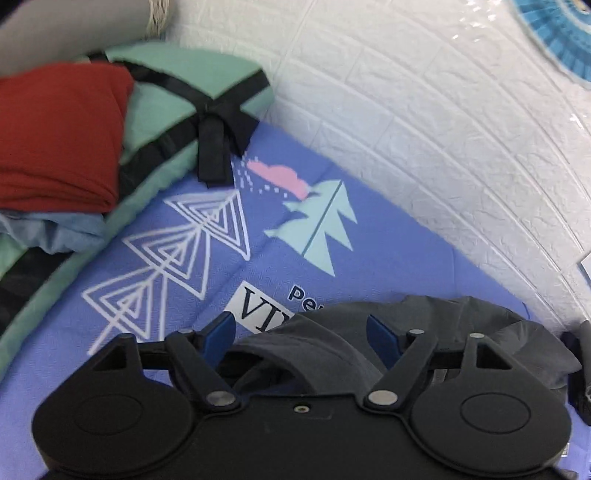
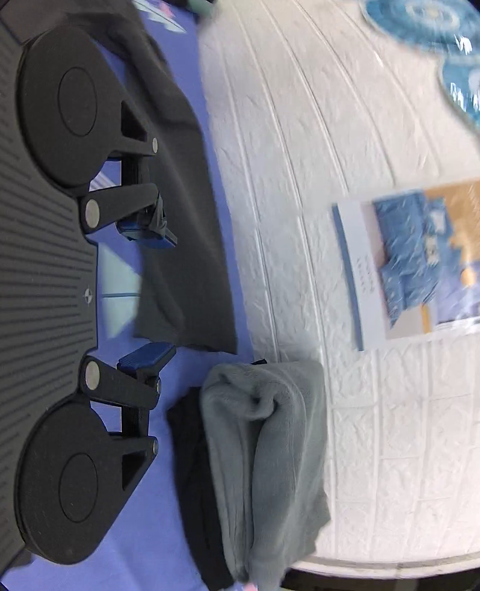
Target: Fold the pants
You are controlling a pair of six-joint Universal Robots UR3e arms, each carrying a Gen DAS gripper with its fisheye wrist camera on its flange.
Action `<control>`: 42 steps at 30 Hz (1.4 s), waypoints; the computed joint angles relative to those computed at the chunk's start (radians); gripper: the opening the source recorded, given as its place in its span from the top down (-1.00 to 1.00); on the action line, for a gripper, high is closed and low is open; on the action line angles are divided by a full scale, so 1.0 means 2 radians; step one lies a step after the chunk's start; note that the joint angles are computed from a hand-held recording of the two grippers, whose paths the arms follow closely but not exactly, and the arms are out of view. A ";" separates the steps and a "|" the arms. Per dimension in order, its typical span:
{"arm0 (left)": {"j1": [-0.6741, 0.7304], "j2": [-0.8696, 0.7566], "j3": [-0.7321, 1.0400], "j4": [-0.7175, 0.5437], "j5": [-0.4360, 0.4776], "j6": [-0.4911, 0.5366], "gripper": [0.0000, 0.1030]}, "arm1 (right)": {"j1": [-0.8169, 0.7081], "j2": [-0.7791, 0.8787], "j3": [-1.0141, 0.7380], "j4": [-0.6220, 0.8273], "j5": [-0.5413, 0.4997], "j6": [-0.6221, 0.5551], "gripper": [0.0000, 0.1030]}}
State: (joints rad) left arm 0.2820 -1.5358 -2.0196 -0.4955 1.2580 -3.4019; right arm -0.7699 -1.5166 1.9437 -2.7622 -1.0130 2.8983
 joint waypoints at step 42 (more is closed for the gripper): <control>-0.054 0.051 -0.058 0.132 0.141 0.014 1.00 | -0.041 -0.027 -0.030 0.042 0.132 -0.114 0.91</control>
State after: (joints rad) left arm 0.1741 -1.4336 -2.1353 -0.2309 1.5410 -3.3741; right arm -0.8529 -1.5697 1.8831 -2.6789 -0.7494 2.6696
